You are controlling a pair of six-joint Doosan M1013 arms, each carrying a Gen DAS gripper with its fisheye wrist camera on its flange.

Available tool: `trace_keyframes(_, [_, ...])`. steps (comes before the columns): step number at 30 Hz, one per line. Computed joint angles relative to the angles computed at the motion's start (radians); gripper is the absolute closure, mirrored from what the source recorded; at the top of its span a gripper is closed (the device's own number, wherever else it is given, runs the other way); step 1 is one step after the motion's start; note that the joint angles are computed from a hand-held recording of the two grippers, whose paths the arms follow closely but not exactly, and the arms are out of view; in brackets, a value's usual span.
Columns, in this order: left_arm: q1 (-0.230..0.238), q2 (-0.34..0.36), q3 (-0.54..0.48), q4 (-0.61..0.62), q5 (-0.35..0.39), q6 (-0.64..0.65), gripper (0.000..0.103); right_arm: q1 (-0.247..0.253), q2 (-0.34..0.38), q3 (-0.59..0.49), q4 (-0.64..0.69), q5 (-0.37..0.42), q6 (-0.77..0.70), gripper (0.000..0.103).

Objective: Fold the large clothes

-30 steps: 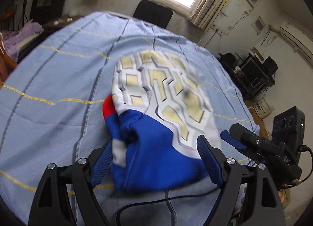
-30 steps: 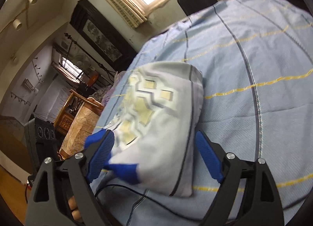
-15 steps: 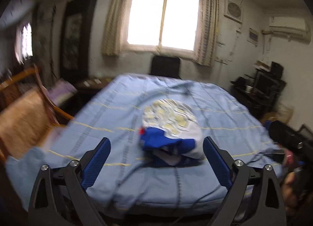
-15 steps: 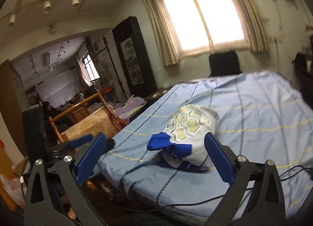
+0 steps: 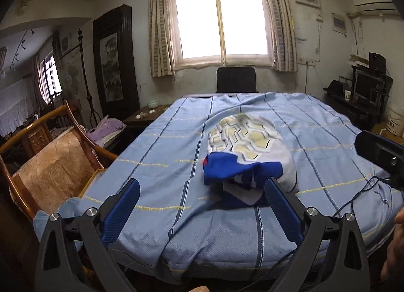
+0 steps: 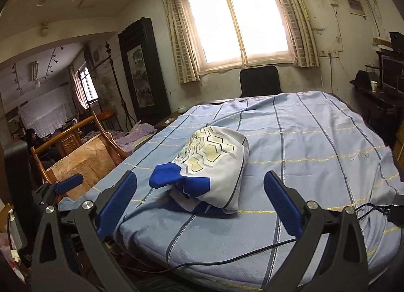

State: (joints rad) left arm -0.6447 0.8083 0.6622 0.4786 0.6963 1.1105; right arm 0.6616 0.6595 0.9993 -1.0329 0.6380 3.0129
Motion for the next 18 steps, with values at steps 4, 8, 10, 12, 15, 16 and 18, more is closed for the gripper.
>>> trace_keyframes(4, [0.006, 0.017, -0.027, -0.035, 0.031, 0.007, 0.004, -0.006, 0.014, -0.020, 0.059, 0.008, -0.046, 0.005])
trace_keyframes(8, [0.010, 0.014, -0.024, -0.038, 0.031, -0.007, 0.004, -0.006, 0.034, -0.047, 0.113, 0.035, -0.095, 0.005])
trace_keyframes(10, [0.010, 0.013, -0.025, -0.042, 0.032, -0.008, 0.004, -0.006, 0.044, -0.061, 0.139, 0.049, -0.121, 0.005])
trace_keyframes(12, [0.010, 0.012, -0.024, -0.042, 0.033, -0.005, 0.004, -0.006, 0.049, -0.069, 0.160, 0.050, -0.146, 0.005])
trace_keyframes(15, [0.008, 0.008, -0.016, -0.030, 0.025, -0.007, 0.004, -0.005, 0.053, -0.072, 0.172, 0.038, -0.172, 0.005])
trace_keyframes(16, [0.008, 0.007, -0.014, -0.026, 0.022, -0.011, 0.004, -0.005, 0.054, -0.073, 0.175, 0.036, -0.179, 0.005])
trace_keyframes(18, [0.007, 0.004, -0.009, -0.025, 0.017, -0.014, 0.004, -0.004, 0.054, -0.072, 0.175, 0.035, -0.188, 0.005])
